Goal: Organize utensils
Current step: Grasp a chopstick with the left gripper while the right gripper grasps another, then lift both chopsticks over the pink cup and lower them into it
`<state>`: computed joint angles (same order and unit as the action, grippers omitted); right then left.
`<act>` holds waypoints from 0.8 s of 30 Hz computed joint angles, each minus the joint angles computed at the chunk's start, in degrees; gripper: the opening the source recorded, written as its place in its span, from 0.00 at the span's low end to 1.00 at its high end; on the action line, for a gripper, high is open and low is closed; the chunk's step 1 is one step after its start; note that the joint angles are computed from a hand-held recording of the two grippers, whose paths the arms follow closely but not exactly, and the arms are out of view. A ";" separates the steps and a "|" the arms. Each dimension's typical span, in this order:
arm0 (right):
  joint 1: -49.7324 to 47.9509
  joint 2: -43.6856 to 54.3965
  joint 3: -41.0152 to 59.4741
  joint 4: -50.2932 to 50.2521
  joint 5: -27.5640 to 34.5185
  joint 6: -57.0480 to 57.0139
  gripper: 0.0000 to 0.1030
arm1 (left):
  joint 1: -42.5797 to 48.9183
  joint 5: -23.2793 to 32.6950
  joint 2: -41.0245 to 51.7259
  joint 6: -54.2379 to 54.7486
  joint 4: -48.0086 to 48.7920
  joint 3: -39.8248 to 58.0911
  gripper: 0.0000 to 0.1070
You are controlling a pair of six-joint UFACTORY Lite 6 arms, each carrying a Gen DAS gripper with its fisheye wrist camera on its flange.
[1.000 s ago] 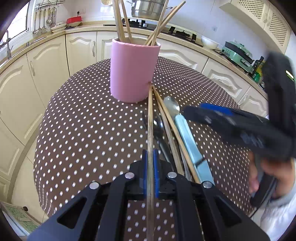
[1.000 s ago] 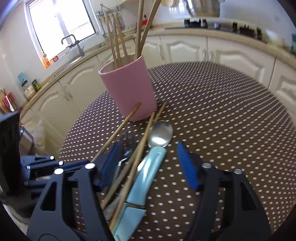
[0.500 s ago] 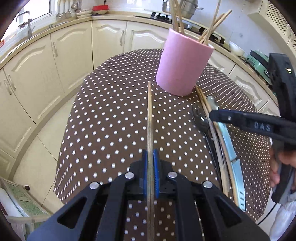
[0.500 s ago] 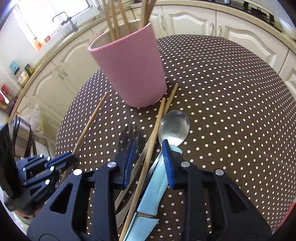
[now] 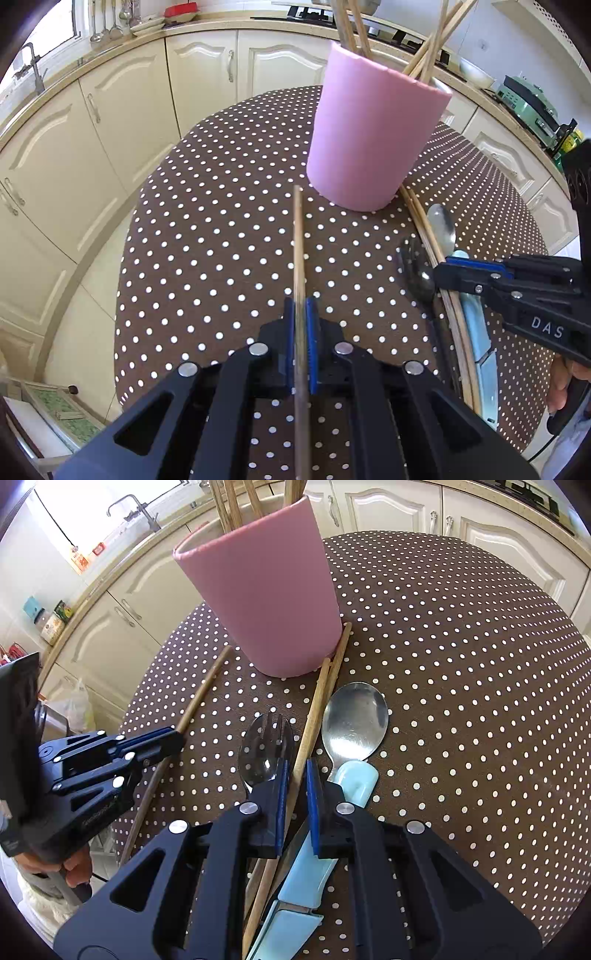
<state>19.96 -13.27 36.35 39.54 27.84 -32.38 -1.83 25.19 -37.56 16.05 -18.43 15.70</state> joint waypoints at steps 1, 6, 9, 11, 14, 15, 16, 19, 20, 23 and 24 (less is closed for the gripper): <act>-1.55 -0.86 -0.78 1.35 0.84 -2.42 0.10 | 0.01 -0.10 -0.19 -0.15 0.06 -0.03 0.06; -7.11 -0.39 -1.10 5.80 5.17 -9.28 0.11 | -0.26 0.00 -2.51 0.02 -1.65 -1.17 0.06; -10.64 -1.52 -2.13 7.86 7.52 -12.90 0.11 | -0.64 0.32 -3.20 -2.37 0.31 -1.45 0.06; -11.65 -2.86 -3.09 8.32 7.98 -13.97 0.10 | -0.05 1.56 -5.48 -2.65 0.48 -2.28 0.06; -12.76 -5.30 -5.09 8.61 8.67 -15.40 0.09 | 0.36 2.48 -7.64 -1.79 -0.60 -2.80 0.06; -12.81 -6.26 -5.66 8.43 8.86 -15.14 0.09 | 1.28 3.10 -8.77 -0.37 -1.53 -3.13 0.06; -11.86 -7.45 -6.21 7.87 8.33 -13.88 0.09 | 1.62 3.89 -10.38 0.01 -1.99 -3.35 0.06; -12.25 -10.75 -7.60 8.12 8.92 -13.93 0.09 | 2.69 6.61 -15.61 1.19 -3.59 -3.94 0.06; -12.88 -12.33 -8.18 8.06 9.44 -14.26 0.09 | 2.58 7.45 -17.77 0.80 -3.52 -4.27 0.06; -16.64 -17.90 -10.03 9.78 13.32 -17.41 0.08 | 3.01 10.71 -24.99 1.52 -5.35 -4.52 0.06; -17.95 -19.74 -10.29 10.02 14.68 -18.22 0.08 | 2.68 11.52 -27.51 1.17 -5.64 -4.49 0.06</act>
